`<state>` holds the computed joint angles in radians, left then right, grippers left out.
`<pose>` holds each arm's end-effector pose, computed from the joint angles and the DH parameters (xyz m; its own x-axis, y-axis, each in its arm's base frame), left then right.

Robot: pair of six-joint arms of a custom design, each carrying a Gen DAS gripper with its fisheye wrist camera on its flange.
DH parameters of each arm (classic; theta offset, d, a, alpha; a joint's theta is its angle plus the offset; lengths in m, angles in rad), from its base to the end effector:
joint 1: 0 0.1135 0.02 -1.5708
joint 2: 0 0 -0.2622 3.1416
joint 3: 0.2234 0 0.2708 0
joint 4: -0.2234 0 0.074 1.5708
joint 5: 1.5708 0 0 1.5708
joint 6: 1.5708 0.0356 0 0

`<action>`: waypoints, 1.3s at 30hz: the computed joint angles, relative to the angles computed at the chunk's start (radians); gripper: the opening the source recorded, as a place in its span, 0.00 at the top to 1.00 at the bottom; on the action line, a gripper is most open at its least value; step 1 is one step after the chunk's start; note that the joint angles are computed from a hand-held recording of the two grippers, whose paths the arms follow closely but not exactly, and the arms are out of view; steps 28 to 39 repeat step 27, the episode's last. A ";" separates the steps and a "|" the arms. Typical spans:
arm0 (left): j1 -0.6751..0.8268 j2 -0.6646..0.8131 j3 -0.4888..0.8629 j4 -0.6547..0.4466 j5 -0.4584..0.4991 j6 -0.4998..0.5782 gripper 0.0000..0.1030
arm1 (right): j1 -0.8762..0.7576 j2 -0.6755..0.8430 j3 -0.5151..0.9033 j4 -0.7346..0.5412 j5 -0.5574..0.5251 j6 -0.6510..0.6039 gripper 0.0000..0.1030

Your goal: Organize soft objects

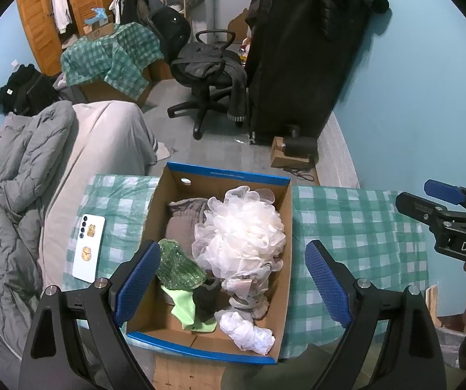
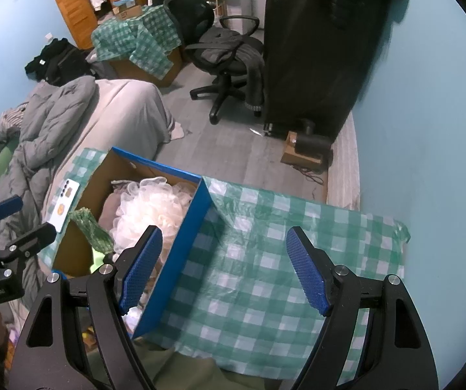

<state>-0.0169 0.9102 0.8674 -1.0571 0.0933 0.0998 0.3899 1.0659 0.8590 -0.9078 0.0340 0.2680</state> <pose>0.1751 -0.0063 0.2716 -0.8807 0.1141 -0.4597 0.1476 0.9883 -0.0374 0.1967 0.0795 0.2491 -0.8977 -0.0828 -0.4328 -0.1331 0.9873 0.0872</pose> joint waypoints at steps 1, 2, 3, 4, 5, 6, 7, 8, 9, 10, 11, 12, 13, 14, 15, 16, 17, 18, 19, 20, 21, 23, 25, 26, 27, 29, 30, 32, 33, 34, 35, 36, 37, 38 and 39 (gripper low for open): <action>0.000 -0.001 -0.001 -0.001 -0.001 -0.001 0.11 | 0.001 0.000 0.000 0.000 0.000 0.002 0.24; -0.001 -0.002 -0.002 -0.001 -0.002 -0.002 0.11 | 0.001 0.000 0.000 -0.001 -0.002 0.000 0.24; -0.001 -0.003 -0.003 -0.001 -0.002 -0.002 0.11 | 0.003 0.001 0.001 -0.001 0.001 0.003 0.24; 0.000 -0.002 -0.003 -0.002 -0.002 -0.002 0.11 | 0.004 0.001 0.001 0.000 0.002 0.004 0.24; 0.001 -0.002 -0.002 -0.003 -0.001 -0.002 0.11 | 0.005 0.001 0.001 -0.001 0.002 0.001 0.24; 0.000 0.000 -0.002 -0.002 -0.001 -0.002 0.11 | 0.008 0.001 -0.002 0.002 0.002 0.001 0.24; 0.001 -0.002 -0.003 -0.004 -0.001 -0.002 0.11 | 0.009 0.002 -0.002 0.003 0.002 0.003 0.24; 0.001 -0.007 -0.006 -0.006 -0.001 -0.002 0.11 | 0.010 0.001 -0.003 0.003 0.001 0.004 0.24; 0.002 -0.010 -0.009 -0.006 -0.002 -0.002 0.11 | 0.010 0.002 -0.001 0.002 0.001 0.005 0.24; 0.003 -0.014 -0.011 -0.007 -0.004 -0.002 0.11 | 0.012 0.002 -0.001 0.003 0.002 0.005 0.24; 0.007 -0.023 -0.019 -0.009 -0.003 0.000 0.11 | 0.015 0.000 -0.003 0.003 0.004 0.006 0.24; 0.011 -0.029 -0.023 -0.012 -0.002 0.003 0.11 | 0.014 0.002 -0.002 0.003 0.004 0.006 0.24; 0.017 -0.034 -0.027 -0.015 0.000 0.006 0.11 | 0.013 0.003 0.000 0.001 0.003 0.007 0.24; 0.018 -0.036 -0.030 -0.014 0.000 0.007 0.11 | 0.013 0.003 0.000 0.002 0.002 0.008 0.24; 0.022 -0.040 -0.035 -0.015 0.001 0.011 0.11 | 0.013 0.003 0.000 0.000 0.002 0.008 0.24; 0.019 -0.037 -0.032 -0.015 0.001 0.011 0.11 | 0.012 0.003 0.000 0.001 0.003 0.007 0.24; 0.017 -0.034 -0.029 -0.015 -0.001 0.008 0.11 | 0.011 0.003 0.000 0.001 0.002 0.006 0.24; 0.016 -0.036 -0.030 -0.015 -0.003 0.008 0.11 | 0.012 0.003 0.000 0.000 0.002 0.007 0.24; 0.014 -0.036 -0.030 -0.012 -0.003 0.006 0.11 | 0.017 0.002 -0.002 0.000 0.005 0.013 0.24; 0.017 -0.045 -0.036 -0.012 -0.004 0.011 0.11 | 0.021 -0.002 -0.007 0.000 0.006 0.018 0.24; 0.022 -0.049 -0.039 -0.012 -0.005 0.017 0.11 | 0.022 -0.003 -0.007 0.000 0.007 0.019 0.24; 0.038 -0.058 -0.047 -0.011 0.003 0.027 0.11 | 0.023 -0.004 -0.008 -0.001 0.007 0.019 0.24; 0.045 -0.057 -0.048 -0.011 0.007 0.031 0.11 | 0.023 -0.011 -0.016 0.002 0.006 0.018 0.24; 0.044 -0.057 -0.048 -0.011 0.005 0.031 0.11 | 0.024 -0.012 -0.016 0.001 0.006 0.019 0.24; 0.050 -0.060 -0.050 -0.014 0.010 0.035 0.11 | 0.024 -0.013 -0.017 0.001 0.007 0.019 0.24; 0.050 -0.060 -0.050 -0.014 0.010 0.035 0.11 | 0.024 -0.013 -0.017 0.001 0.007 0.019 0.24; 0.050 -0.060 -0.050 -0.014 0.010 0.035 0.11 | 0.024 -0.013 -0.017 0.001 0.007 0.019 0.24; 0.050 -0.060 -0.050 -0.014 0.010 0.035 0.11 | 0.024 -0.013 -0.017 0.001 0.007 0.019 0.24; 0.050 -0.060 -0.050 -0.014 0.010 0.035 0.11 | 0.024 -0.013 -0.017 0.001 0.007 0.019 0.24; 0.050 -0.060 -0.050 -0.014 0.010 0.035 0.11 | 0.024 -0.013 -0.017 0.001 0.007 0.019 0.24; 0.050 -0.060 -0.050 -0.014 0.010 0.035 0.11 | 0.024 -0.013 -0.017 0.001 0.007 0.019 0.24; 0.050 -0.060 -0.050 -0.014 0.010 0.035 0.11 | 0.024 -0.013 -0.017 0.001 0.007 0.019 0.24; 0.050 -0.060 -0.050 -0.014 0.010 0.035 0.11 | 0.024 -0.013 -0.017 0.001 0.007 0.019 0.24; 0.050 -0.060 -0.050 -0.014 0.010 0.035 0.11 | 0.024 -0.013 -0.017 0.001 0.007 0.019 0.24; 0.050 -0.060 -0.050 -0.014 0.010 0.035 0.11 | 0.024 -0.013 -0.017 0.001 0.007 0.019 0.24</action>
